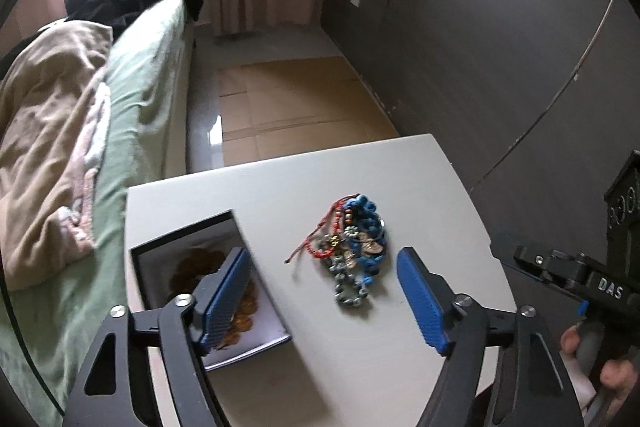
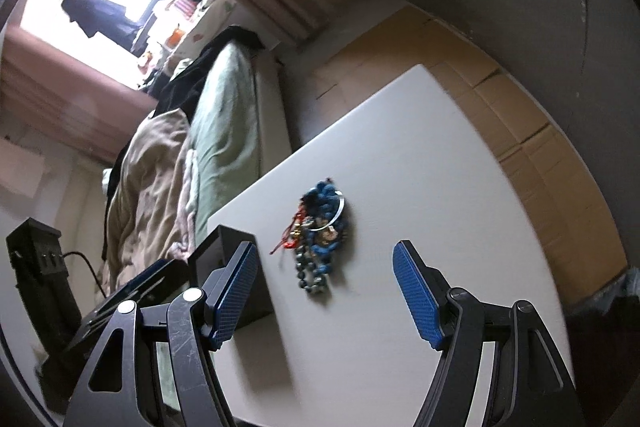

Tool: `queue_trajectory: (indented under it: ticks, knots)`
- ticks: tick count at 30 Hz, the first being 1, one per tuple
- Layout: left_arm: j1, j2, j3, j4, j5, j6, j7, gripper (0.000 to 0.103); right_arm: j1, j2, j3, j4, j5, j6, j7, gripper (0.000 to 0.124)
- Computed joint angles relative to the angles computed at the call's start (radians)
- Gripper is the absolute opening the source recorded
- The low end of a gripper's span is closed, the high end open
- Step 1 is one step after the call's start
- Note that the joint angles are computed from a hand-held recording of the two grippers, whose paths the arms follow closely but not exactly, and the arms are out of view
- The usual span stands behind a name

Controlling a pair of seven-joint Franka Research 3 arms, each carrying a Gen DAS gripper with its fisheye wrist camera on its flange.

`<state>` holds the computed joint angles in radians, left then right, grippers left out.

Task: Organize jewelry
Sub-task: 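Reach the left tool to the blue bead strands and close on them, then lift the blue bead strands off the table with the left tool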

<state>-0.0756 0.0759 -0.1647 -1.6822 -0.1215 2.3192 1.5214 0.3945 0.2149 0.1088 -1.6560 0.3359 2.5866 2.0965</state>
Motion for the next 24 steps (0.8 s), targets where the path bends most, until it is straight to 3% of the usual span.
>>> queue_trajectory:
  ticks: [5, 16, 24]
  knots:
    - [-0.015, 0.071, -0.015, 0.084, 0.022, -0.034, -0.011, 0.066, -0.009, -0.007, -0.01, -0.012, 0.001, -0.011, 0.029, 0.071]
    - [-0.055, 0.252, -0.034, 0.289, 0.126, -0.136, -0.052, 0.036, -0.037, -0.02, -0.016, -0.034, 0.024, -0.025, 0.043, 0.071]
    - [-0.08, 0.355, -0.029, 0.389, 0.195, -0.195, -0.08, 0.027, -0.052, -0.022, -0.021, -0.04, 0.033, -0.045, 0.054, 0.071]
